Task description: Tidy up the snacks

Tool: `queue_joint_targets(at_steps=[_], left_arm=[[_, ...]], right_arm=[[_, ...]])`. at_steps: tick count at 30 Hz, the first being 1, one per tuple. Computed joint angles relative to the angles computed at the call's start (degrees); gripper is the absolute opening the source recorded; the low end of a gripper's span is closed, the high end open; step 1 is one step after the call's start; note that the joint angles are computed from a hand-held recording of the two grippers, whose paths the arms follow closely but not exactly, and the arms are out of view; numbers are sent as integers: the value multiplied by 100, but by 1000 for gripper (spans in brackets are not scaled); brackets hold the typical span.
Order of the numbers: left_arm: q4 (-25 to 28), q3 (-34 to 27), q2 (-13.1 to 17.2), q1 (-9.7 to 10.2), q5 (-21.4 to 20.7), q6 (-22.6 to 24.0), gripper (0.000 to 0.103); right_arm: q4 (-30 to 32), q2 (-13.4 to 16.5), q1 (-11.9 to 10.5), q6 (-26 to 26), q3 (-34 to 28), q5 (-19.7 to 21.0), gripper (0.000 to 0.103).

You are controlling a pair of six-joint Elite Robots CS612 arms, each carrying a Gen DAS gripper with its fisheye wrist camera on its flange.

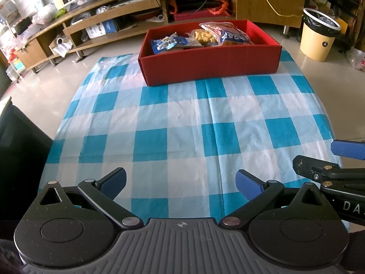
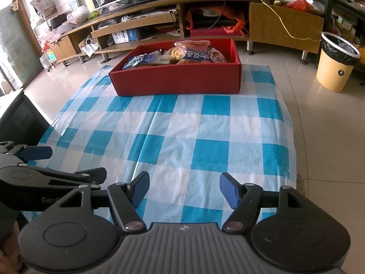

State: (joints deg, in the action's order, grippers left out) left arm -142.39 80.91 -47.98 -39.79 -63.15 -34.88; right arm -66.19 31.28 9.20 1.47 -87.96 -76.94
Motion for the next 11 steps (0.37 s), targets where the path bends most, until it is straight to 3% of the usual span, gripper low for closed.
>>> queue_joint_targets(at_steps=[11], left_arm=[[-248, 70, -3, -61, 322, 179, 101]], right_arm=[[-53, 18, -18, 47, -25, 70, 64]])
